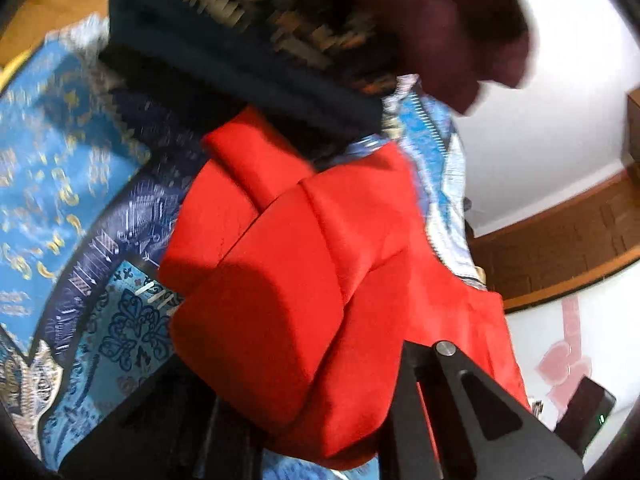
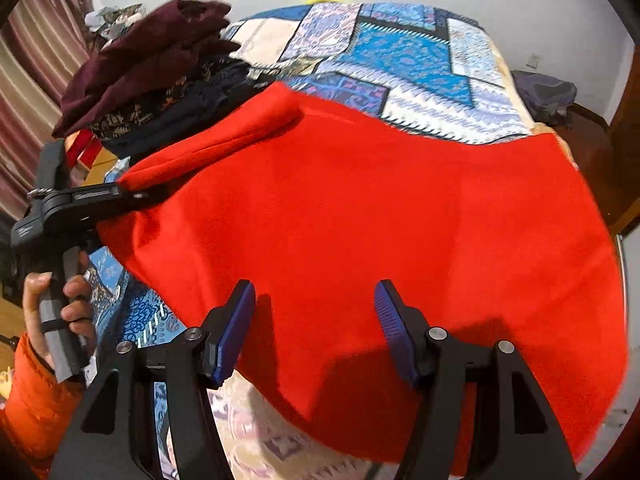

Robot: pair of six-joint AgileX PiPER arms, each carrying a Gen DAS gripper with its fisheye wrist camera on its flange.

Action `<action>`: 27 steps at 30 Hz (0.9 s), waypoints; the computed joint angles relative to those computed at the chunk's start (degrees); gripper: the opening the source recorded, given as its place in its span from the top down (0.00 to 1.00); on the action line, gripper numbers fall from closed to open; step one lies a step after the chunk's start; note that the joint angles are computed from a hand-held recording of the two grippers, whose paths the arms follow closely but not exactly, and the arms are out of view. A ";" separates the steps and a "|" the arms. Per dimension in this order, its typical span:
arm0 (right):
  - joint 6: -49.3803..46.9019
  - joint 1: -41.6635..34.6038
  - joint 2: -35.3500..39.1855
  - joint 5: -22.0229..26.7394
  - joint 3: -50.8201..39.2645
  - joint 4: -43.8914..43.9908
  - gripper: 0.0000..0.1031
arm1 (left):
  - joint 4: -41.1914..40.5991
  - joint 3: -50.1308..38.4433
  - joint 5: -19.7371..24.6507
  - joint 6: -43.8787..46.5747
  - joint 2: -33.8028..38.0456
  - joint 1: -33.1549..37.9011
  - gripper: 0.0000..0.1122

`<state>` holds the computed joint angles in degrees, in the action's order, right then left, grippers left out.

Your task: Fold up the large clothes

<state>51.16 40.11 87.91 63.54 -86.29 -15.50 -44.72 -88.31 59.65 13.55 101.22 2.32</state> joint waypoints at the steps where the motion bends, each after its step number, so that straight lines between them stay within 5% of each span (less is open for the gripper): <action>1: 0.47 0.04 -0.90 0.45 0.38 -0.49 0.43 | -0.28 0.20 0.40 0.72 -1.58 0.34 0.93; 8: -0.05 -1.90 -0.93 0.61 -2.28 0.67 0.43 | -2.90 1.54 2.65 5.74 -13.01 5.43 0.93; 14: -7.15 -0.12 8.82 -3.38 -11.69 8.42 0.43 | -0.91 1.23 0.90 6.96 -19.09 7.33 0.93; 21: -13.91 1.72 19.81 -6.88 -18.73 18.64 0.43 | 8.38 1.76 -5.99 3.21 -19.71 -0.01 0.93; 27: -14.17 -0.73 13.54 -8.27 -12.19 19.70 0.43 | 14.72 -3.04 -8.78 -0.32 -17.10 -10.94 0.93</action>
<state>37.00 39.38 101.45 55.27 -98.48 4.21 -30.00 -91.35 50.87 13.24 84.12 -8.62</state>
